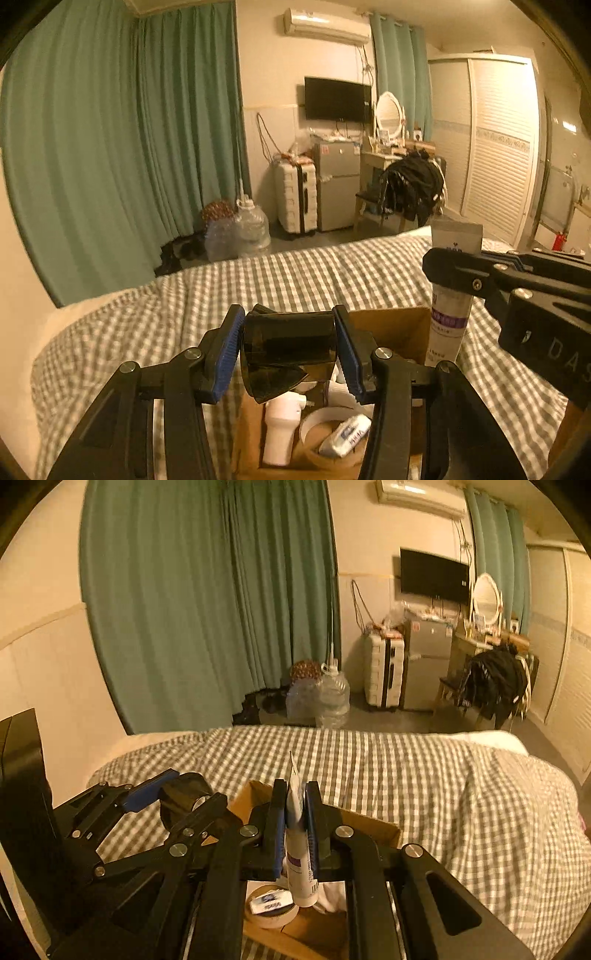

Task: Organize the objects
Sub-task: 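Place the black cup and toothpaste tube into the box and open both tools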

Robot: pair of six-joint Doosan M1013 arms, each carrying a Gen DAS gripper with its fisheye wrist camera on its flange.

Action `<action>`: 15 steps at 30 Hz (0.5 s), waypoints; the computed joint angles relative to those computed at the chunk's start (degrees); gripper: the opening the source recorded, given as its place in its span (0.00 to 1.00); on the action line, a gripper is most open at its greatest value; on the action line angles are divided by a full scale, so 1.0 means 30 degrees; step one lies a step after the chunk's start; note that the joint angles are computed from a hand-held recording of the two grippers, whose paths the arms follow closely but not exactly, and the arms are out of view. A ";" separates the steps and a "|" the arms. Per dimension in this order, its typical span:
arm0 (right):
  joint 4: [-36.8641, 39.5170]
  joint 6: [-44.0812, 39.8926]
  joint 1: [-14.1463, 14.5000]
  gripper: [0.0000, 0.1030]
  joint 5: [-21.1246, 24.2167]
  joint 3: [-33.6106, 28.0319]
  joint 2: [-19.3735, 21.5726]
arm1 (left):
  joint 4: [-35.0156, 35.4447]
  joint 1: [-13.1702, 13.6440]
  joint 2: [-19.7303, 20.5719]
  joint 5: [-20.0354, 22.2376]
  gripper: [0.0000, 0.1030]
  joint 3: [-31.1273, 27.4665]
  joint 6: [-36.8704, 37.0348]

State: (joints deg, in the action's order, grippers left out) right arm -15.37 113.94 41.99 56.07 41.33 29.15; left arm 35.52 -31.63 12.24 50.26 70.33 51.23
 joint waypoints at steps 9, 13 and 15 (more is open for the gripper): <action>0.2421 -0.0338 -0.0919 0.09 0.1033 0.0230 0.1234 | -0.3205 0.0841 0.0972 -0.0819 0.48 0.0561 0.2828; 0.3088 -0.0566 -0.1171 0.09 0.1963 -0.0004 0.1689 | -0.3965 0.0873 0.1119 -0.0777 0.48 0.0687 0.3712; 0.3207 -0.0584 -0.1216 0.10 0.2449 -0.0096 0.1855 | -0.4266 0.0871 0.1305 -0.0304 0.48 0.0513 0.3947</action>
